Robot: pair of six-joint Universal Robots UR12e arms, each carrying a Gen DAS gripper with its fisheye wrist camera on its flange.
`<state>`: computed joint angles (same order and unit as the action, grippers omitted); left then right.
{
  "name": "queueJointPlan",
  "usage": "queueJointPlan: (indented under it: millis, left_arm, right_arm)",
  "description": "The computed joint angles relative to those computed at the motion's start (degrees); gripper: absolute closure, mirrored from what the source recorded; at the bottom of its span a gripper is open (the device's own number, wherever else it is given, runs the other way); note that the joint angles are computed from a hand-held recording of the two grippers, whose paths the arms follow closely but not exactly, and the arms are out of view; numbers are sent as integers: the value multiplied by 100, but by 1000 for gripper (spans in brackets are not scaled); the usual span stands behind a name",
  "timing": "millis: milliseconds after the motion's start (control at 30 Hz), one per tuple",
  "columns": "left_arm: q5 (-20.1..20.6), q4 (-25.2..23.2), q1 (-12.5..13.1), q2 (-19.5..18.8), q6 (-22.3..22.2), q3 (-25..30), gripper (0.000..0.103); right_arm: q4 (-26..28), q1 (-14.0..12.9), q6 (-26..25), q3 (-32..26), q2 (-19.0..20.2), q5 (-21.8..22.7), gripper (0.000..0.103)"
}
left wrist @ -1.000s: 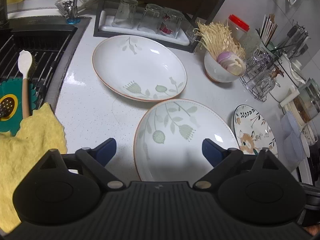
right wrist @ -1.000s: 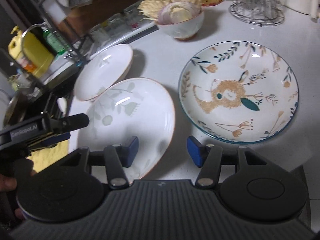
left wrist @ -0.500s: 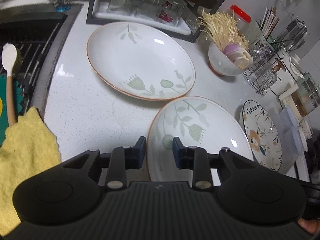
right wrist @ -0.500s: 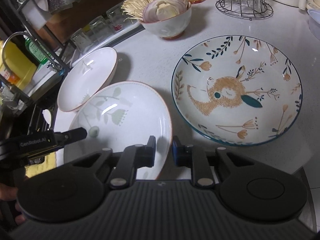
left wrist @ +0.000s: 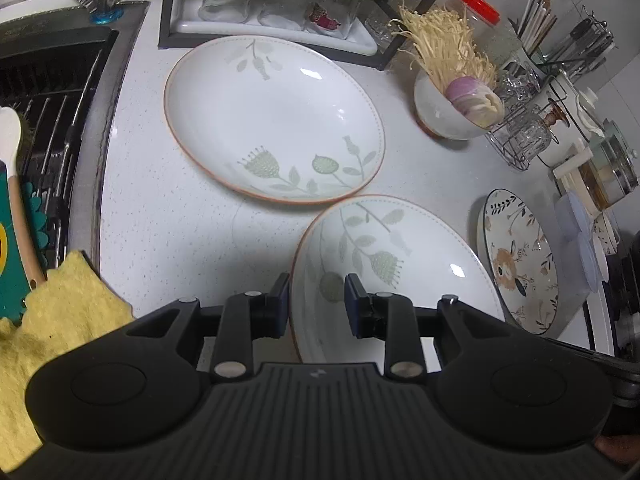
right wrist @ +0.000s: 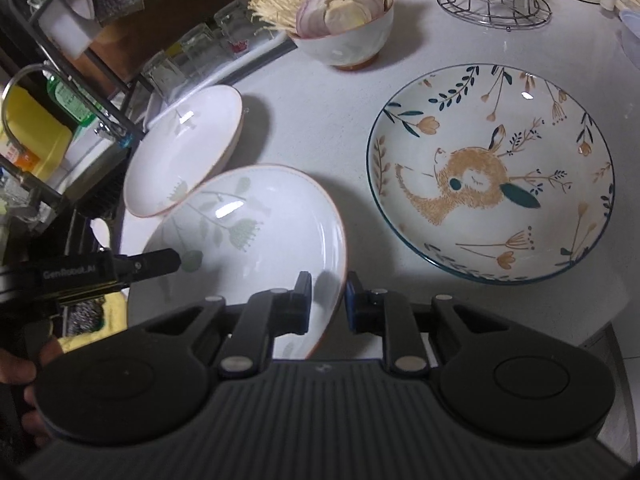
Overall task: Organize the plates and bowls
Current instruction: 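Lift the large white plate with the left gripper over the deer-pattern plate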
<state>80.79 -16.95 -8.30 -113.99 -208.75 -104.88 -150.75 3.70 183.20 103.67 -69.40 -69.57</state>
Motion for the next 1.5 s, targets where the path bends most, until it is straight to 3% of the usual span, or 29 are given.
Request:
queueJointPlan:
  millis: [133,633,900,1167,1500]
  left_arm:
    - [-37,-293,-12,58,135,146,71]
    - [-163,-667,-110,122,199,819,71]
    - [-395,-877,-223,-70,392,1232,71]
    - [-773,-1189,-321,-325,656,1564,71]
    - [-730,-1493,-537,-765,717,1999,71]
  right_arm:
    - [-6,-25,106,-38,-81,14,82]
    - [-407,-262,163,-300,-231,289,82]
    - [-666,-421,301,-299,-256,169,82]
    - [-962,-597,112,-212,-261,26,82]
    - [-1196,-779,-172,-131,-117,-127,83]
